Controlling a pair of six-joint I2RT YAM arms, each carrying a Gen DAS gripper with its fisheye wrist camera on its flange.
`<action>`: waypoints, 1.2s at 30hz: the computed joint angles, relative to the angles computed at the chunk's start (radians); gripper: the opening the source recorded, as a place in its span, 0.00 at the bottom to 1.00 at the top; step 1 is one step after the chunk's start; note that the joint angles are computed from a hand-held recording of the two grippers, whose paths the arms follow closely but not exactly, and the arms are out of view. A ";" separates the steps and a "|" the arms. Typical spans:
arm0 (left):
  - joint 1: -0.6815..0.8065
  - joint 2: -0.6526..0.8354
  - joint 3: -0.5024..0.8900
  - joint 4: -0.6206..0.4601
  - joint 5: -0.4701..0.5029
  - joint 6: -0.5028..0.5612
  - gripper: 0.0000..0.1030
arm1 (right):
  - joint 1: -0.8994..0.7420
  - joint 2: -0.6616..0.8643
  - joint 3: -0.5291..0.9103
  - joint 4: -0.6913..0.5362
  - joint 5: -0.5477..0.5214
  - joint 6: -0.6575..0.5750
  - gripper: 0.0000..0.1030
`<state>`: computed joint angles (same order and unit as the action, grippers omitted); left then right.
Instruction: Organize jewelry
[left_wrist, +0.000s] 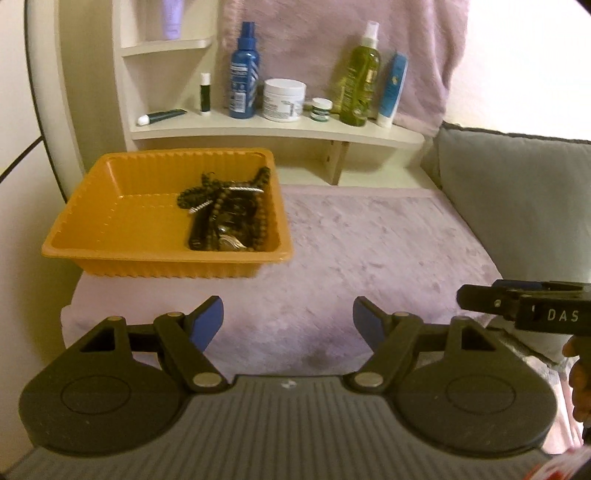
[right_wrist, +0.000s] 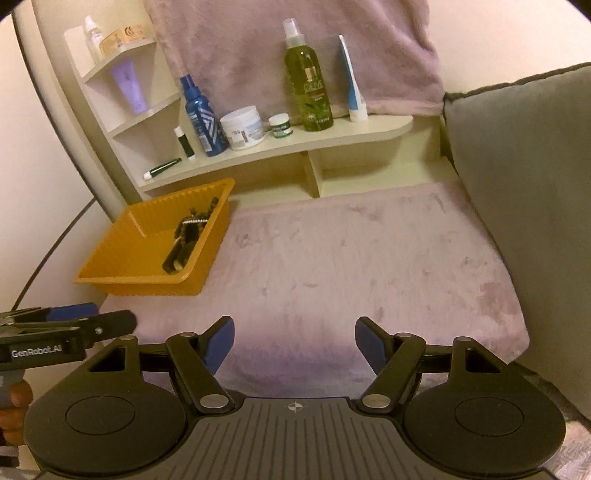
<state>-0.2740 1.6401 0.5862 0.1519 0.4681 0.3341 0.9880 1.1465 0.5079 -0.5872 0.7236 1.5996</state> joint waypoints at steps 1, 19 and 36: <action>-0.007 0.001 -0.003 0.002 -0.005 0.000 0.73 | 0.005 0.004 0.002 0.002 -0.003 -0.003 0.70; -0.073 0.020 -0.004 0.008 -0.031 -0.004 0.73 | -0.034 0.024 -0.019 0.054 -0.068 -0.042 0.70; -0.083 0.025 0.007 0.000 -0.035 -0.007 0.73 | -0.053 0.031 -0.023 0.084 -0.075 -0.070 0.70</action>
<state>-0.3572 1.6653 0.5932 0.1516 0.4332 0.3273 0.9345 1.1776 0.4847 -0.5031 0.6486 1.5293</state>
